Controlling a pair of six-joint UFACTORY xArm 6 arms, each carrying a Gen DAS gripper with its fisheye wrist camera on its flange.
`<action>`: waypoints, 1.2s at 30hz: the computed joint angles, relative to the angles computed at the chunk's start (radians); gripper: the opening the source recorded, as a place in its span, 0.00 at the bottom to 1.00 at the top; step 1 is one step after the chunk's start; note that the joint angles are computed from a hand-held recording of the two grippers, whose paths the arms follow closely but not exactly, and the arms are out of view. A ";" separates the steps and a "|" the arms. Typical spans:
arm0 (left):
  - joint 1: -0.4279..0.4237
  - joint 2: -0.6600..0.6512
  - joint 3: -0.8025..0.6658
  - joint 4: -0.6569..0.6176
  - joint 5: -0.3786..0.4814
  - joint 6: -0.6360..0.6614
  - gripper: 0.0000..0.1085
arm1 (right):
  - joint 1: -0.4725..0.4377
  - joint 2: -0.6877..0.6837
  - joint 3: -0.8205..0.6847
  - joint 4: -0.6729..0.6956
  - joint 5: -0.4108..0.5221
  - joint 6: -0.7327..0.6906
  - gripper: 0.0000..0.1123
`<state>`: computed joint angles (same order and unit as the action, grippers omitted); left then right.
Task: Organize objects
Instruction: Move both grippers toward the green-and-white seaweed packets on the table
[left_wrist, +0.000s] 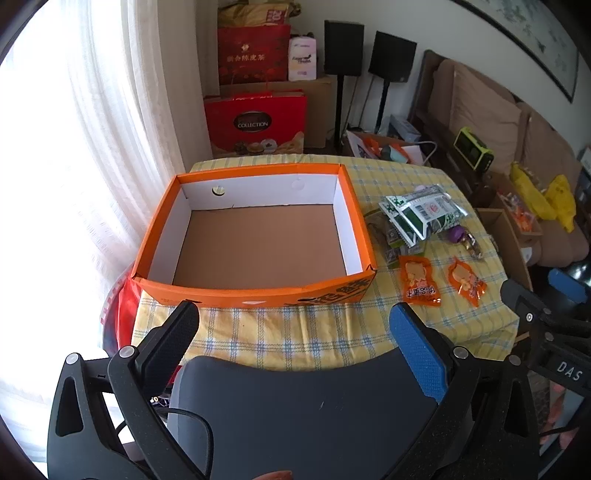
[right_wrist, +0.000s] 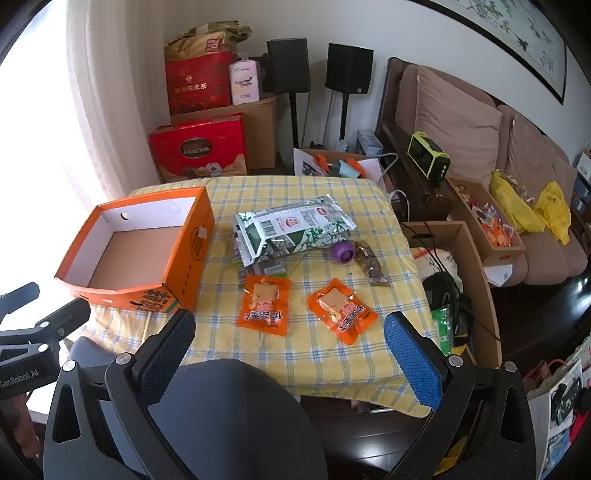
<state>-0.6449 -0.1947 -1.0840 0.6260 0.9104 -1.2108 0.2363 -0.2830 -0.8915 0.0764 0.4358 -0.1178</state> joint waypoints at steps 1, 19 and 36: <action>0.000 0.001 -0.001 0.003 0.000 -0.001 0.95 | -0.002 0.002 -0.002 0.002 0.000 -0.002 0.92; 0.036 0.071 -0.062 0.022 -0.095 0.091 0.95 | -0.031 0.063 -0.052 0.016 -0.020 -0.018 0.92; 0.100 0.230 -0.189 -0.130 -0.252 0.306 0.95 | -0.097 0.200 -0.170 0.065 -0.028 -0.042 0.92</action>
